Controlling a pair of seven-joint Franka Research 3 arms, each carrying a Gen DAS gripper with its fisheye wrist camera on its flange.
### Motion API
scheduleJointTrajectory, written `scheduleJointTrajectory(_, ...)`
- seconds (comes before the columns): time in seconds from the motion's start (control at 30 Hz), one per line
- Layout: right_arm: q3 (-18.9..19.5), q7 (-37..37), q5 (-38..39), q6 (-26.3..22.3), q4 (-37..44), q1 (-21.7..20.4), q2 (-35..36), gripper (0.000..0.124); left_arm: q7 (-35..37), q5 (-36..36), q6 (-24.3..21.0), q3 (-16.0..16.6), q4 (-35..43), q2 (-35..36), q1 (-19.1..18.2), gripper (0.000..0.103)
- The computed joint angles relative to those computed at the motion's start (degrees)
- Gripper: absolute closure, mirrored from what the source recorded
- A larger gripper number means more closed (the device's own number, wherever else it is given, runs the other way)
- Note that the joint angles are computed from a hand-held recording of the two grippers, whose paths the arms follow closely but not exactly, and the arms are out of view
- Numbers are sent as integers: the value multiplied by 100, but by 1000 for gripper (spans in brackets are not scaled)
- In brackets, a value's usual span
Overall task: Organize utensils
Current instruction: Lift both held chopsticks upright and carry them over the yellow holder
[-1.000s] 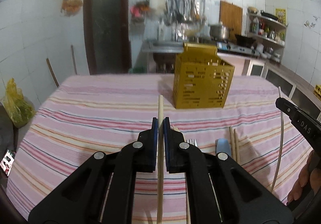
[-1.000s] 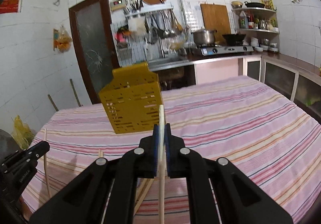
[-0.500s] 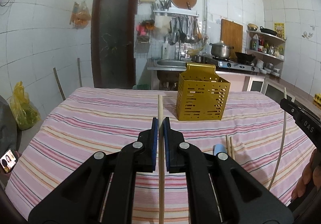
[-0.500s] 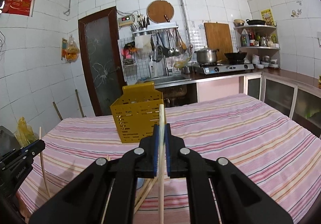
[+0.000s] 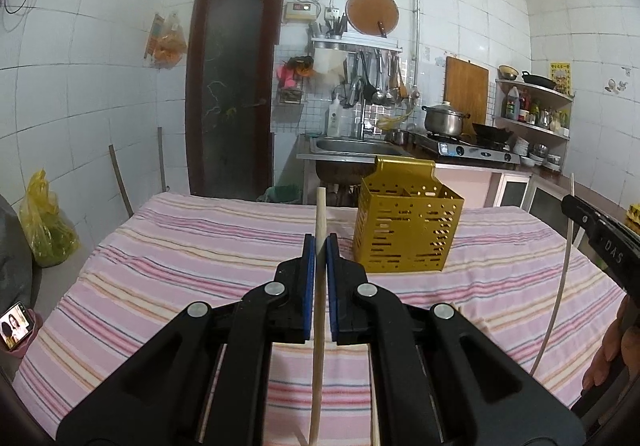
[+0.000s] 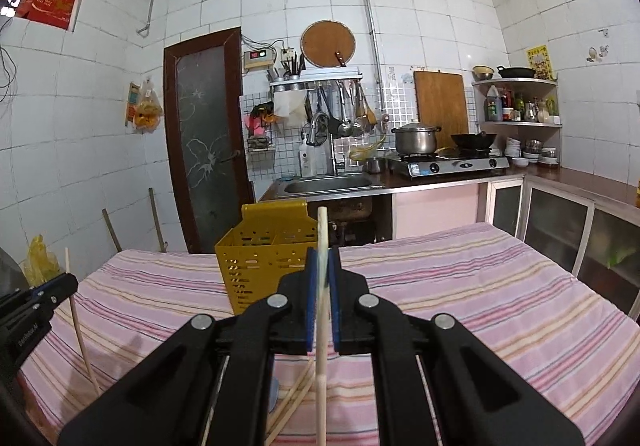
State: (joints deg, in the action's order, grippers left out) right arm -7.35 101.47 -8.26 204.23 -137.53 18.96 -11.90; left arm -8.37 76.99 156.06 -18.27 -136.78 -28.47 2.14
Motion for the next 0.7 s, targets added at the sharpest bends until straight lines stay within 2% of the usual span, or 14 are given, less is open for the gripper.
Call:
scheduleJointTrajectory(0.13, -55, 84, -148, -103, 315, 36, 221, 118, 50, -14, -9, 29, 136, 96, 18, 99)
scheduleJointTrajectory(0.27, -334, 693, -775, -261, 717, 183, 450, 118, 131, 20, 4, 58, 337, 232, 42, 99)
scheduleJointTrajectory(0.37, -206, 853, -877, -225, 961, 10, 592, 118, 234, 73, 37, 101, 596, 415, 65, 99)
scheduleJointTrajectory(0.43, -302, 1330, -1298, -282, 1289, -18, 723, 118, 341, 77, 36, 128, 823, 553, 67, 99)
scheduleJointTrajectory(0.53, -218, 1694, -1547, -314, 1768, -172, 933, 118, 421, 171, 118, 200, 1250, 760, 103, 99)
scheduleJointTrajectory(0.7, 169, 1790, -1493, -420, 2977, -531, 1539, 118, 348, 557, 277, 277, 2341, 1381, 145, 99)
